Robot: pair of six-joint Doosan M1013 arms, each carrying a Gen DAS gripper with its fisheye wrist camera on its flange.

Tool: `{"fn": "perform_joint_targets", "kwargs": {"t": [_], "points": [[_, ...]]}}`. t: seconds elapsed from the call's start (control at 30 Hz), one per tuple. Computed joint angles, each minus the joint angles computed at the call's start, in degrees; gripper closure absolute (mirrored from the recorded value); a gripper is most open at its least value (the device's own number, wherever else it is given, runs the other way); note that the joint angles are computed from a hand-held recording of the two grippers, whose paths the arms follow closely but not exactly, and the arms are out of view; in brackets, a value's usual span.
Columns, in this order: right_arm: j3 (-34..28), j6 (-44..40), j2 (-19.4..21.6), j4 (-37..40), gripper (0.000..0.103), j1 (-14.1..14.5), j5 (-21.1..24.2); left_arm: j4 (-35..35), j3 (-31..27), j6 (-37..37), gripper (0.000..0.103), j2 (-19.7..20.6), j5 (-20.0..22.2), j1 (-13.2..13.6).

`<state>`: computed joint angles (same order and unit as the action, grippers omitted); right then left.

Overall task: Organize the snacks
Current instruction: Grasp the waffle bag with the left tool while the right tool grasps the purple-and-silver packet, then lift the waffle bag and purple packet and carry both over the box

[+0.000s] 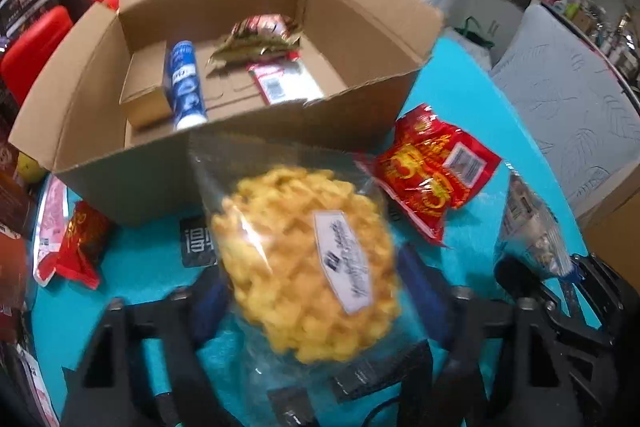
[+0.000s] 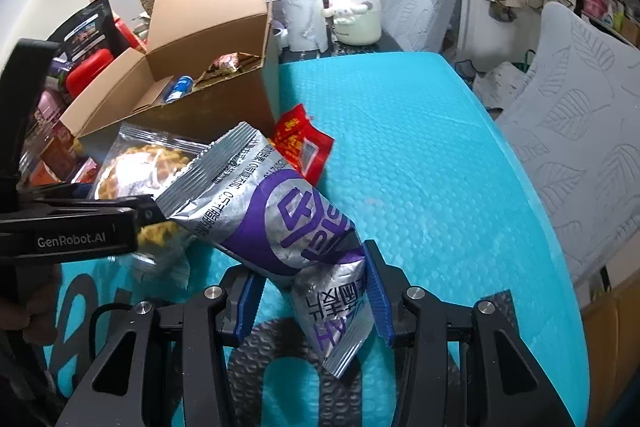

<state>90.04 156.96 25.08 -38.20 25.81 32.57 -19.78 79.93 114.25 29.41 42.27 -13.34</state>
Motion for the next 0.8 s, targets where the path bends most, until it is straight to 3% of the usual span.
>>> {"fn": "perform_joint_targets", "kwargs": {"t": [0.1,0.37,0.8], "points": [[0.4,1.1,-0.2,-0.5,0.057,0.1,0.2,-1.8,1.7,3.2,0.048,-1.2,-2.5,-0.1],[1.7,3.6,-1.4,-1.9,0.058,0.9,-1.5,-9.1,3.7,11.0,0.070,-3.1,-1.6,1.1],[2.4,3.4,-1.9,-0.5,0.058,2.8,-5.6,-13.3,8.3,19.7,0.074,-7.5,0.9,4.0]]}}
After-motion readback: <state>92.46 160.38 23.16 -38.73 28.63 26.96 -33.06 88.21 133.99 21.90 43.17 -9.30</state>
